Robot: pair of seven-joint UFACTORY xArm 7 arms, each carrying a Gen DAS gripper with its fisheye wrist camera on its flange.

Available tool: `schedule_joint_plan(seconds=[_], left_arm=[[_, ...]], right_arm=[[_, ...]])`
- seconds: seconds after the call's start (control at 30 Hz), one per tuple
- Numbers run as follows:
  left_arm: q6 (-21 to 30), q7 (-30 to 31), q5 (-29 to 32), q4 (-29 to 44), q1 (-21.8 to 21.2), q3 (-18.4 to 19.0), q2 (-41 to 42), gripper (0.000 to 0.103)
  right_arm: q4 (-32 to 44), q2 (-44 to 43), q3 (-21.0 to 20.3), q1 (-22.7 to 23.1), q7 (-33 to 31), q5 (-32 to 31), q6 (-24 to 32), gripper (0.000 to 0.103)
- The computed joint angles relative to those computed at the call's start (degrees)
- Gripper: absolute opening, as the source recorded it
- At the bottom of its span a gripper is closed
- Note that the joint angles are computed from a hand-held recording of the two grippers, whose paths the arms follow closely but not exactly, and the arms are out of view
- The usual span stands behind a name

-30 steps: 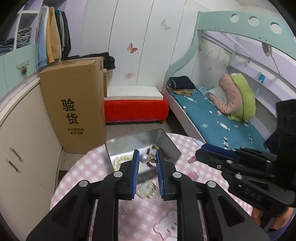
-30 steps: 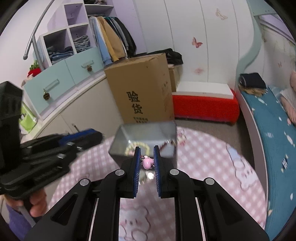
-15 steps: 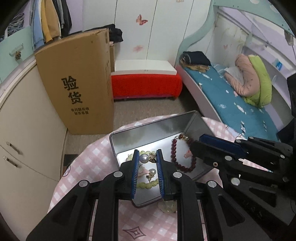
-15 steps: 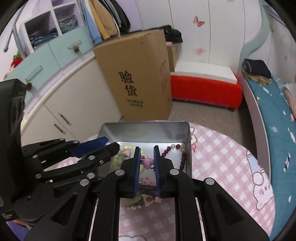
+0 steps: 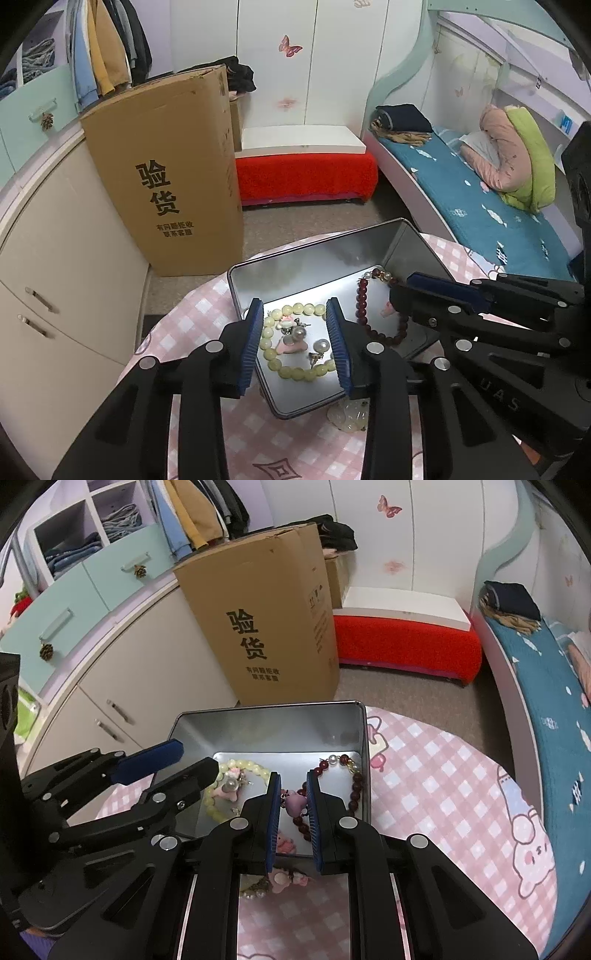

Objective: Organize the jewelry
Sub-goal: 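Carry the pig charm and pearl into the grey tin and open both tools, then withdraw both tools from the tin toward the jade pendant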

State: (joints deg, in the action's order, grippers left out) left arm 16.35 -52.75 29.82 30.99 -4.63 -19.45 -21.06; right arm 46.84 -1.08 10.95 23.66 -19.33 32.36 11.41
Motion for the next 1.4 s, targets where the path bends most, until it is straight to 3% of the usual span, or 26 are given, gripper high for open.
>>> schedule_joint_plan(seconds=[0.33, 0.4, 0.47, 0.53, 0.7, 0.97, 1.03, 1.2, 1.27, 1.4], left_arm=[[-0.09, -1.34, -0.99, -1.08, -0.08, -0.33, -2.5, 0.042], [0.2, -2.04, -0.97, -1.42, 0.37, -1.0, -3.8, 0.047], [-0.2, -2.21, -1.63, -2.33, 0.24, -0.95, -5.57, 0.05], [-0.79, -2.0, -2.92, -3.72, -0.07, -0.6, -8.09, 0.059], [-0.98, -2.09, -5.62, -7.34, 0.01, -2.25, -14.63, 0.069], [1.67, -7.91, -7.73, -12.63, 0.88, -9.38, -23.01, 0.071], [1.91, -9.33, -8.1, -13.78, -0.2, -10.28, -23.51, 0.071], [1.14, -12.24, -6.77, -13.7, -0.34, -13.89, -18.63, 0.071], [1.21, -14.77, -4.88, -12.73, 1.25, -16.69, -16.4, 0.071], [0.57, -19.16, -1.48, -11.18, 3.33, -18.55, -13.14, 0.071]], right_arm=[[-0.96, -2.12, -1.01, 0.46, -4.94, 6.15, 0.86, 0.017], [-1.79, -3.16, -1.29, 0.62, -4.43, 6.01, 0.22, 0.022], [-2.89, -4.63, -1.91, 1.04, -4.52, 7.08, -0.6, 0.037], [-4.0, -6.3, -3.21, 2.34, -6.65, 9.86, -1.16, 0.046], [-7.49, -11.21, -5.62, 4.83, -9.3, 11.94, -1.87, 0.054], [-15.44, -16.74, -6.66, 7.15, -4.1, 4.88, -6.89, 0.055], [-17.82, -17.18, -3.46, 4.21, 0.34, 0.26, -8.72, 0.055], [-20.91, -15.93, -2.33, 3.19, 5.01, -5.15, -10.8, 0.055], [-22.22, -15.39, -0.02, 0.27, 8.0, -8.39, -11.63, 0.055], [-23.33, -14.5, -2.78, 2.14, 10.1, -10.13, -12.05, 0.055]])
